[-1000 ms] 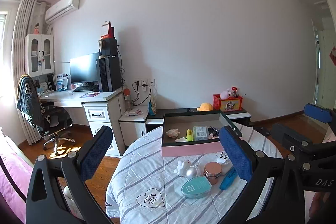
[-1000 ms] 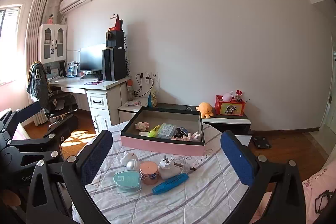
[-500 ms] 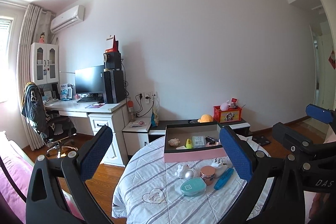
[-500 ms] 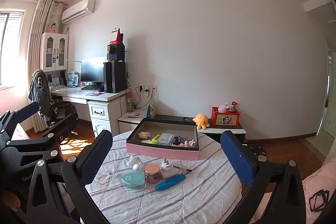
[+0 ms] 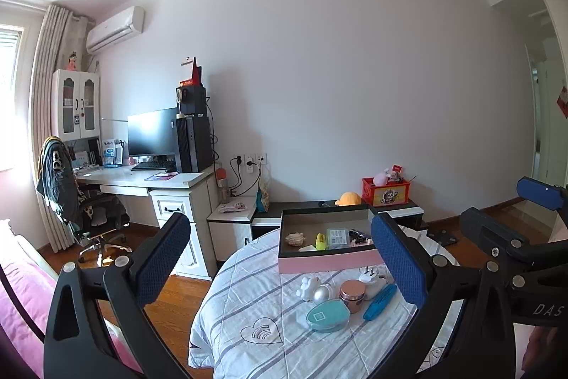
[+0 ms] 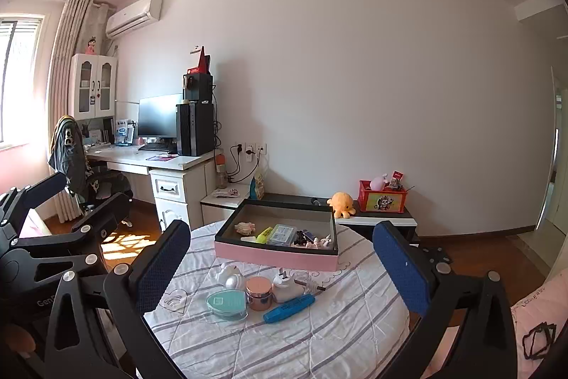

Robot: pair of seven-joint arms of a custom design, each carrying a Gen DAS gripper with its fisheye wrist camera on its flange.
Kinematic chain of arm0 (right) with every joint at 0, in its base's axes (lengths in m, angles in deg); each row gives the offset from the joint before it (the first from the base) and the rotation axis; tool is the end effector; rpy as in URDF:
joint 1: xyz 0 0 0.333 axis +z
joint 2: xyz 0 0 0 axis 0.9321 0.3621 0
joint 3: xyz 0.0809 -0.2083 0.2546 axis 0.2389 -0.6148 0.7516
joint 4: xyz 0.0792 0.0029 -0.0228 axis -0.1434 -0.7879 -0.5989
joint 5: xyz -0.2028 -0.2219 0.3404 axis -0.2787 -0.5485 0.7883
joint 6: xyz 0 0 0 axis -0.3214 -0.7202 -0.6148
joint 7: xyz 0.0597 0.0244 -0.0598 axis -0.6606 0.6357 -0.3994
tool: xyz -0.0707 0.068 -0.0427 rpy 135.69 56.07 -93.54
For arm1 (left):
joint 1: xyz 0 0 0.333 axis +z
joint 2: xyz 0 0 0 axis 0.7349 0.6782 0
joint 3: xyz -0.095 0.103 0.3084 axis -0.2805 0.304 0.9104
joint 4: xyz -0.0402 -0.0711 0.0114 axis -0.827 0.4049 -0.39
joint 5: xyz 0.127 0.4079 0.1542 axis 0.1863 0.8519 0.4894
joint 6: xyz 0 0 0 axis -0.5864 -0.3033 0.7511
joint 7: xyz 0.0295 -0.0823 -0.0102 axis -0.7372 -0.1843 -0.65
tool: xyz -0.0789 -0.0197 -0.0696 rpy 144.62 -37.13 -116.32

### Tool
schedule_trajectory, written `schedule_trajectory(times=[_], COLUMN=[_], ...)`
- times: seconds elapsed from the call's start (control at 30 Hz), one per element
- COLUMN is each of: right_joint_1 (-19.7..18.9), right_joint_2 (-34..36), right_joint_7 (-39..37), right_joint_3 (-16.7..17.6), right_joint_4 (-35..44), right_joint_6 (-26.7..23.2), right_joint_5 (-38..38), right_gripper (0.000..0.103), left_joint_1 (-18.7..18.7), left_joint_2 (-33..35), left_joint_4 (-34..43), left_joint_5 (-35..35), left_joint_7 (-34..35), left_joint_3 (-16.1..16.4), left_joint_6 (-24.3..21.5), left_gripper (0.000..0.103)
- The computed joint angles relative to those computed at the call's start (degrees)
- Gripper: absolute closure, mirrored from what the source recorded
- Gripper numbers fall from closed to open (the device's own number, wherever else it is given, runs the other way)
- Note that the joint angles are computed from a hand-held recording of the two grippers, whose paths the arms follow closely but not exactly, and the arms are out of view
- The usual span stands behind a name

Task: Organize rigid objects

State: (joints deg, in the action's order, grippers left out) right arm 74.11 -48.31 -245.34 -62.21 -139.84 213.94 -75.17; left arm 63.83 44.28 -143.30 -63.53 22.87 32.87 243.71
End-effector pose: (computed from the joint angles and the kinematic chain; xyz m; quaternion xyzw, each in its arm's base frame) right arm 0.6158 0.1212 0.6357 -0.4532 0.6357 -0.5139 0.3555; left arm 0.7011 -0.2261 0.6270 -0.3822 0.6520 -0.5436 0.3652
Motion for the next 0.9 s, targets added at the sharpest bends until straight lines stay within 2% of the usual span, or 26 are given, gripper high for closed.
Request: schedule_trajectory(times=[0.13,0.2,0.47,0.73,0.9], right_joint_1=[-0.1,-0.2,-0.1,0.2,0.3], right_joint_2=[1.2,1.9,7.7,14.3,17.2], right_joint_7=[-1.5,-2.5,-10.9,-23.1,-30.1], right_joint_3=[-0.5,-0.8,-3.2,-6.6,-8.5], right_joint_4=[0.6,0.9,2.9,3.8,3.9], right_joint_6=[0.7,1.0,3.6,6.5,7.2], right_joint_5=[1.9,3.2,13.8,29.6,38.9], right_gripper=[0.000,0.000,0.000,0.000,0.000], left_joint_1=[-1.9,-2.2,-6.4,-15.2,-20.8], left_joint_2=[1.6,2.8,9.5,17.0,21.5], left_joint_4=[1.8,2.9,9.5,19.1,25.4], left_joint_5=[-1.0,-2.0,-6.3,-10.2,-12.1], left_joint_7=[1.7,3.4,10.5,13.3,14.7], left_joint_3=[1.1,0.6,2.0,8.9,13.4], left_joint_6=[-1.7,-3.2,-12.6,-25.6,-31.7], left_gripper=[0.000,0.000,0.000,0.000,0.000])
